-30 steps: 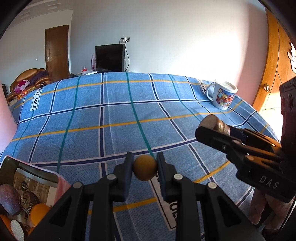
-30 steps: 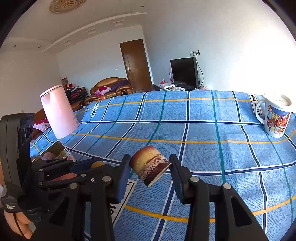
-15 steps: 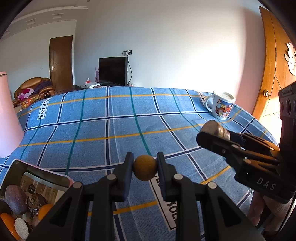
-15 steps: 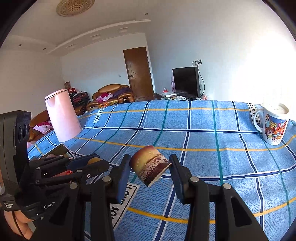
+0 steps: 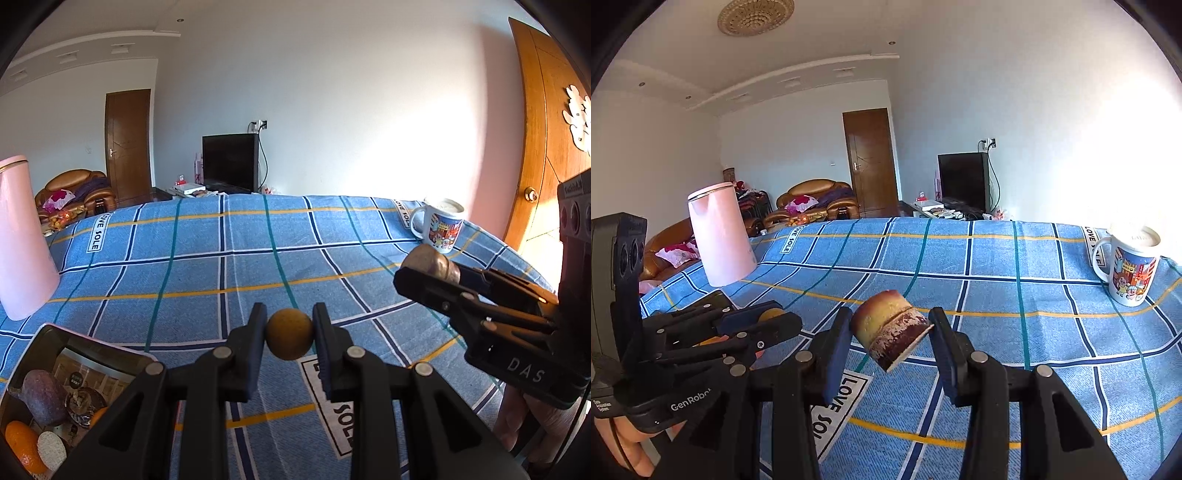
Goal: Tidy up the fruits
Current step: 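Lift the cake roll and yellow fruit and carry both over the pink tin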
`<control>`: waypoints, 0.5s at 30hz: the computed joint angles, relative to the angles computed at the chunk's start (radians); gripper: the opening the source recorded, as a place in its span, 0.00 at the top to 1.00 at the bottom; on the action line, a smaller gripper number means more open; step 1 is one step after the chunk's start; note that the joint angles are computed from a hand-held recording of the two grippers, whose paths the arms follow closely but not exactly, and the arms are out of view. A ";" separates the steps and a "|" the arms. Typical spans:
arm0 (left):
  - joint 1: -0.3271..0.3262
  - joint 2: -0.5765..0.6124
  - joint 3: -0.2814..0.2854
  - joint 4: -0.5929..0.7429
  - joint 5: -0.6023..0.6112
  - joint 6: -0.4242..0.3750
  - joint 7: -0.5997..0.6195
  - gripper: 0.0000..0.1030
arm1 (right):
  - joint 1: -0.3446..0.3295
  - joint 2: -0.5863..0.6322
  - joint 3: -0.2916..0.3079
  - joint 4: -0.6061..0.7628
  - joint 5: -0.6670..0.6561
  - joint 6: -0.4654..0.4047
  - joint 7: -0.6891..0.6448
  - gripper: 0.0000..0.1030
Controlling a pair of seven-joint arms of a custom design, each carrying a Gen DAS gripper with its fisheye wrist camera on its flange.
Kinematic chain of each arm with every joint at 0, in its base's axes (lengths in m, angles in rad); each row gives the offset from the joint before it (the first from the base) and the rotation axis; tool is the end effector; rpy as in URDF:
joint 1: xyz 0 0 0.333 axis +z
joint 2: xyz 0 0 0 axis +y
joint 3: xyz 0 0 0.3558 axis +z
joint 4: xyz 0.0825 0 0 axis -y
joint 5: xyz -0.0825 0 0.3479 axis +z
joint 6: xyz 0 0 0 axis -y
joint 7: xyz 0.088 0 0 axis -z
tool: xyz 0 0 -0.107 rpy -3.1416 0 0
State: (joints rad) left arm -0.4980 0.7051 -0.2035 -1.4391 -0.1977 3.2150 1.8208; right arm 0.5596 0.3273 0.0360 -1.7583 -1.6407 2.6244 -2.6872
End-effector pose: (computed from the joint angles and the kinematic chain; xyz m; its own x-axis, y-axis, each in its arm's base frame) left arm 0.6283 -0.4365 0.4597 -0.6161 -0.7838 0.0779 -0.4127 0.2369 -0.8795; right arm 0.5298 0.3840 0.4756 -0.0247 -0.9919 -0.1243 -0.4036 0.1237 -0.9065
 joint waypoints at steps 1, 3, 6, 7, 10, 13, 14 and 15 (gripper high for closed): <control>-0.001 -0.003 0.002 -0.009 -0.001 0.013 -0.002 0.74 | 0.003 -0.002 -0.001 -0.002 -0.010 -0.006 0.006 0.57; 0.006 -0.012 -0.007 -0.030 -0.001 0.042 0.003 0.74 | 0.009 -0.008 0.000 -0.009 -0.033 -0.023 0.021 0.57; 0.014 -0.032 -0.014 -0.079 -0.009 0.102 0.009 0.74 | 0.020 -0.012 0.007 -0.013 -0.057 -0.061 0.022 0.57; 0.025 -0.039 -0.028 -0.095 -0.009 0.117 0.015 0.74 | 0.021 -0.011 0.010 -0.012 -0.057 -0.066 0.014 0.57; 0.058 -0.062 -0.061 -0.147 -0.011 0.162 0.025 0.74 | 0.019 -0.010 0.017 -0.007 -0.050 -0.055 0.005 0.57; 0.108 -0.081 -0.109 -0.193 -0.004 0.187 0.027 0.74 | 0.013 0.002 0.021 0.008 -0.036 -0.019 0.010 0.57; 0.131 -0.088 -0.130 -0.209 0.002 0.195 0.025 0.74 | 0.014 0.009 0.021 0.018 -0.031 -0.010 0.005 0.57; 0.152 -0.095 -0.149 -0.226 0.009 0.203 0.023 0.74 | 0.019 0.017 0.021 0.031 -0.022 -0.009 -0.008 0.57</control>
